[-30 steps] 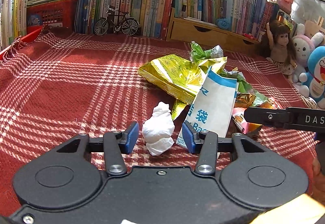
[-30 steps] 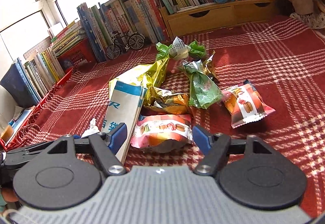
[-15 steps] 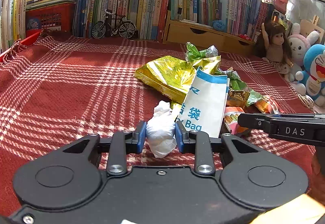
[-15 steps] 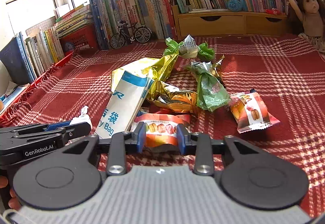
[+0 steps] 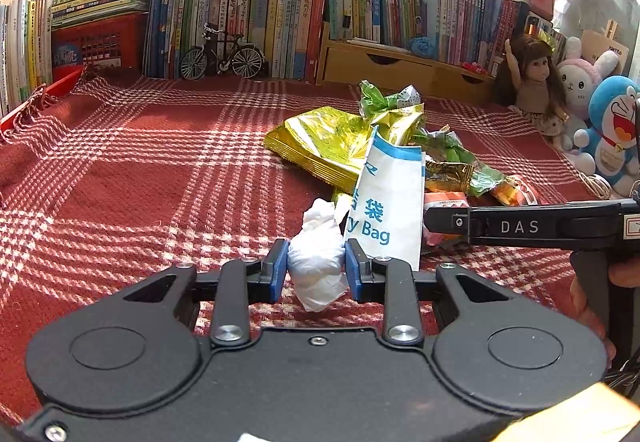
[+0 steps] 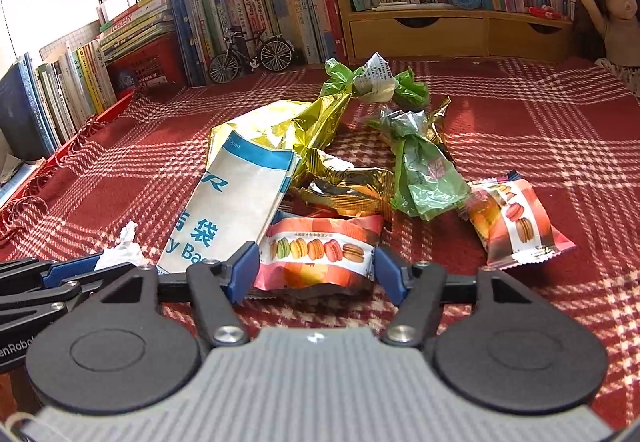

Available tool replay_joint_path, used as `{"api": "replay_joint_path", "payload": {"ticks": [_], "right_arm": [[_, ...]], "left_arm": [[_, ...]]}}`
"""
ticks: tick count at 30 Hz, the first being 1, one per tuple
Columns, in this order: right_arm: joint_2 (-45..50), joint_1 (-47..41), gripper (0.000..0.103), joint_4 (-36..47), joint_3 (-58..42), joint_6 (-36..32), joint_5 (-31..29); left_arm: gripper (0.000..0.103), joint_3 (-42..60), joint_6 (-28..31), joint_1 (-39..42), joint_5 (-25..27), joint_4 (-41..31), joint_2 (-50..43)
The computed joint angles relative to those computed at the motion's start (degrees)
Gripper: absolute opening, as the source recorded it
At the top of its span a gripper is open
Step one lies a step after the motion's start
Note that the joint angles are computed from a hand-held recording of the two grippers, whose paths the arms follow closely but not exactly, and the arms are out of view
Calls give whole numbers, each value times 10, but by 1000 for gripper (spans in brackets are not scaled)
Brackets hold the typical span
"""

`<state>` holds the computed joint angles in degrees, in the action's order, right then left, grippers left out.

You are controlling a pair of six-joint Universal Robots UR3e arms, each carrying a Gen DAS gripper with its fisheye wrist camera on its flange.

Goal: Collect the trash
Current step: 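Lift the tissue and macaron packet and carry both toward the black bin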

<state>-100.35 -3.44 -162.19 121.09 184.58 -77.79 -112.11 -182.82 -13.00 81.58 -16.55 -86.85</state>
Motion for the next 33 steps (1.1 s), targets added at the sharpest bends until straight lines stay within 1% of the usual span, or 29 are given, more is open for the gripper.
{"api": "replay_joint_path", "payload": {"ticks": [1,8,18,25,31,33], "right_arm": [[-6,1,57,3,3,-5,-2],[-61,-9,53,12,35,-18,4],[-157,-24,52,72,75,-35,24],[-235,-42,52,129,98,-43,49],[-311,-56,52,199,113,-57,69],[-343,-67,52,234,116,-63,82]], "left_arm": [[29,-2,1,-1,1,1,1],[29,-16,4,-1,-6,-4,20],[29,-46,12,-4,-13,-25,69],[29,-72,18,-5,-23,-46,115],[29,-96,23,-8,-37,-70,161],[29,-102,23,-9,-42,-81,177]]}}
